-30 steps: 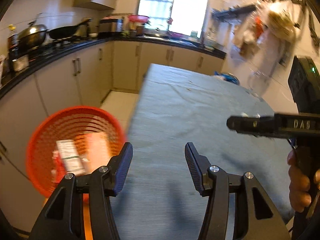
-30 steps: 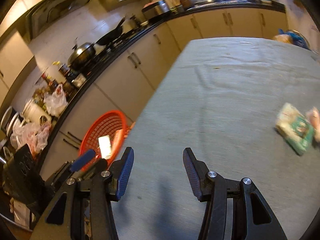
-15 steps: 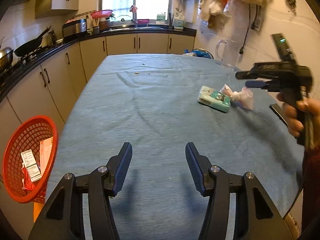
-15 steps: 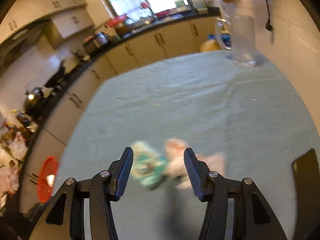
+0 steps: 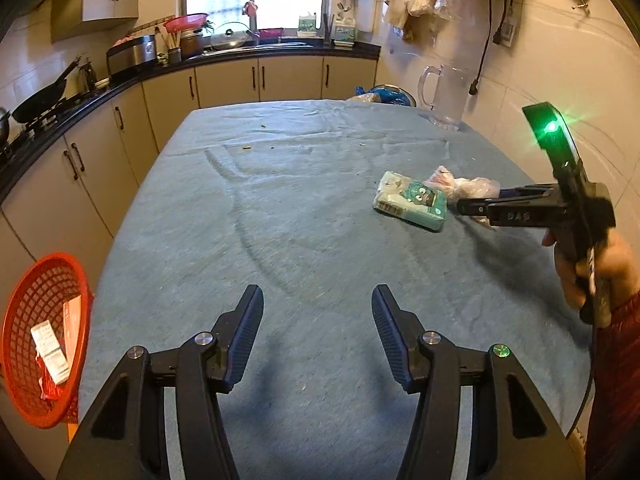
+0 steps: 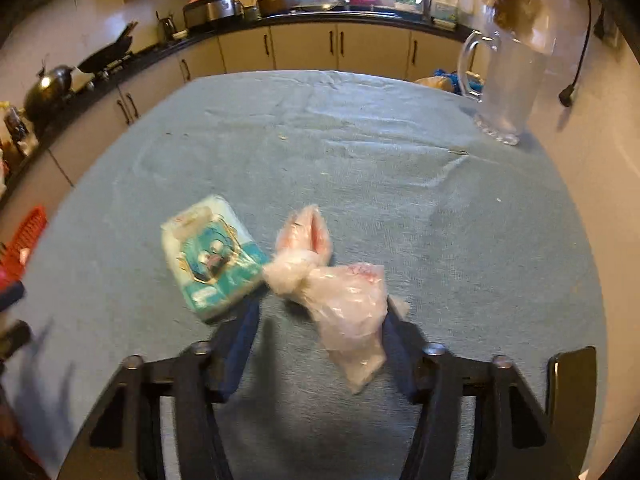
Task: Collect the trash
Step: 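Grasp the pink plastic bag with the right tool while the left tool grasps the tissue pack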
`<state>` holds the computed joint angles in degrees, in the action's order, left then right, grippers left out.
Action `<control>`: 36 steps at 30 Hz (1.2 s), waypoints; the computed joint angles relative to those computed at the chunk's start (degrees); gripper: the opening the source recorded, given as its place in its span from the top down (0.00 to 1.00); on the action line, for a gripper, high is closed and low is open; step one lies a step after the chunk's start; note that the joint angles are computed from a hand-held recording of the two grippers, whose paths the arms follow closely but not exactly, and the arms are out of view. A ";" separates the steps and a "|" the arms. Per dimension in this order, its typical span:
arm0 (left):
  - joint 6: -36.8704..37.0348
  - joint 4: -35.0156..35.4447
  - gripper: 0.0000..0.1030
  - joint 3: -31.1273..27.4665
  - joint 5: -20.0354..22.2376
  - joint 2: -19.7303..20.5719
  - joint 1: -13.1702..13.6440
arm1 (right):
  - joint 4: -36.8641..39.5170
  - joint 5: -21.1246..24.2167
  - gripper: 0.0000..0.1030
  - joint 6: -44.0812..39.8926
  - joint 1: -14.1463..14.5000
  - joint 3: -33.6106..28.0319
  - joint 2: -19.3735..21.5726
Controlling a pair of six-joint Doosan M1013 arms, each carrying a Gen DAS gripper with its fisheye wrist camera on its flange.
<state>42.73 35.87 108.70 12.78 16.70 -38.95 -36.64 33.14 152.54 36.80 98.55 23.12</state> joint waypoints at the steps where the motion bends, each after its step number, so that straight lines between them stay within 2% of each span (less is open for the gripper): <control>1: 2.95 -3.02 0.46 -0.59 0.25 0.28 0.00 | 0.10 0.41 0.69 -0.15 0.01 -0.03 0.05; 4: 17.57 -18.54 0.43 -3.13 1.00 1.54 0.27 | -0.91 -3.18 0.72 3.47 -0.94 1.96 -1.12; 5: 19.21 -20.58 0.39 -3.70 1.26 1.89 0.18 | -2.07 -4.21 0.73 5.33 -1.08 2.59 -1.46; 7: 28.61 -31.61 0.30 -5.84 2.67 3.12 0.48 | -6.48 -7.52 0.73 12.47 -1.44 4.41 -2.84; 10: 38.75 -45.94 0.27 -9.11 5.78 5.20 1.00 | -15.04 -11.62 0.73 26.08 -2.17 6.60 -4.26; 14: 42.20 -58.92 0.27 -14.27 10.75 8.63 2.09 | -23.90 -14.05 0.73 38.04 -2.67 7.98 -5.19; 15: 39.66 -59.56 0.27 -16.13 12.45 9.81 2.25 | -27.57 -14.73 0.73 42.15 -2.65 8.44 -5.50; 18: 33.35 -57.80 0.27 -19.59 15.24 11.93 2.04 | -36.51 -15.04 0.73 52.51 -2.53 9.52 -6.36; 21: 17.73 -45.99 0.27 -23.48 18.39 14.04 0.66 | -43.18 -14.71 0.73 62.04 -2.84 10.69 -7.13; 23: 12.75 -42.93 0.27 -25.14 19.61 15.12 0.19 | -45.24 -13.92 0.73 65.87 -2.99 11.30 -7.66; 24: 8.02 -38.71 0.27 -26.51 21.24 15.91 -0.41 | -45.85 -13.55 0.73 67.14 -2.97 11.46 -7.78; 29: -4.34 -26.05 0.27 -30.76 26.81 18.60 -2.72 | -48.75 -12.15 0.73 73.01 -3.14 12.15 -8.18; 32: -5.79 -21.35 0.27 -32.39 29.71 19.85 -3.68 | -48.84 -13.35 0.73 73.32 -3.58 12.38 -8.29; 36: 0.69 -18.98 0.30 -32.90 31.74 20.66 -4.15 | -48.51 -13.85 0.73 72.75 -3.63 12.30 -8.22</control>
<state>43.42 16.89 75.80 44.52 37.36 -43.11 -85.15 19.30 225.30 33.17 110.85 14.90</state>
